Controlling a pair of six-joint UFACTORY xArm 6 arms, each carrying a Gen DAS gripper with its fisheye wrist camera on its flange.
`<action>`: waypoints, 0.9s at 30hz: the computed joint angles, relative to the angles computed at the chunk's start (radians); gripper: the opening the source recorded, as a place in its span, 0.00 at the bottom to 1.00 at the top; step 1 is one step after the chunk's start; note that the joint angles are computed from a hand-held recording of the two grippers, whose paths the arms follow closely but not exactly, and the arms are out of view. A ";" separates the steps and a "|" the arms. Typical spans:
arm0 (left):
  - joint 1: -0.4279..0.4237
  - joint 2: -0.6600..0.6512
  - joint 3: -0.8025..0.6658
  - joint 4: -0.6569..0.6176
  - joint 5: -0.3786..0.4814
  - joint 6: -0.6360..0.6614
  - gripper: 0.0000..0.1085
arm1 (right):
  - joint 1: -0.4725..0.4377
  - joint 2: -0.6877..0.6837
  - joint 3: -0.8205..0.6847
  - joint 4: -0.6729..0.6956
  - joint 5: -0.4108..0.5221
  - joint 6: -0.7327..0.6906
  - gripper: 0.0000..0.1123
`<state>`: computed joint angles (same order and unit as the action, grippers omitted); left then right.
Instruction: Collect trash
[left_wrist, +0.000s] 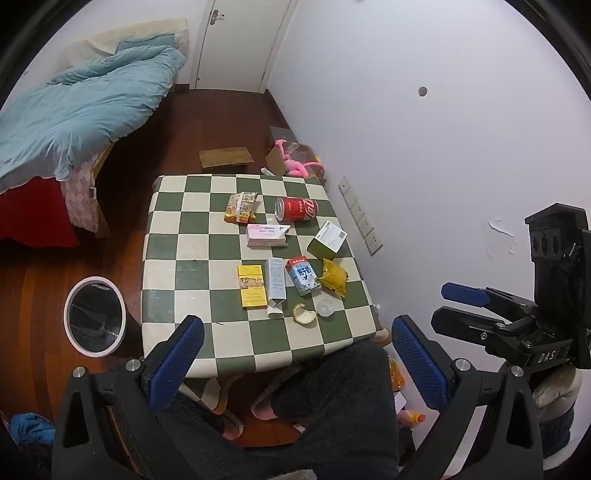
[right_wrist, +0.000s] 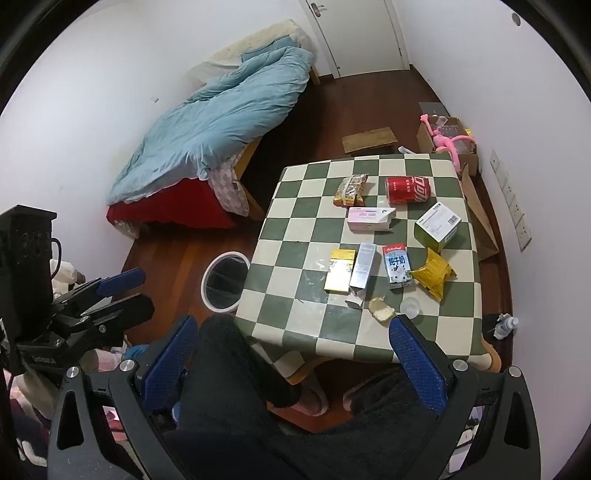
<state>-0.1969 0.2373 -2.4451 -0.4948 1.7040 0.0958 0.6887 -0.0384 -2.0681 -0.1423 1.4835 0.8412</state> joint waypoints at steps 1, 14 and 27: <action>-0.001 0.006 -0.011 0.001 0.004 -0.003 0.95 | 0.000 0.003 -0.005 0.001 0.001 -0.001 0.92; 0.011 0.067 -0.115 -0.008 0.050 -0.020 0.95 | -0.006 0.004 -0.009 0.015 -0.013 -0.012 0.92; 0.006 0.023 -0.038 -0.001 0.019 -0.002 0.95 | 0.003 0.007 -0.007 0.009 -0.015 -0.010 0.92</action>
<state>-0.1906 0.2608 -2.4828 -0.4958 1.7230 0.0934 0.6920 -0.0314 -2.0746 -0.1334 1.4683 0.8309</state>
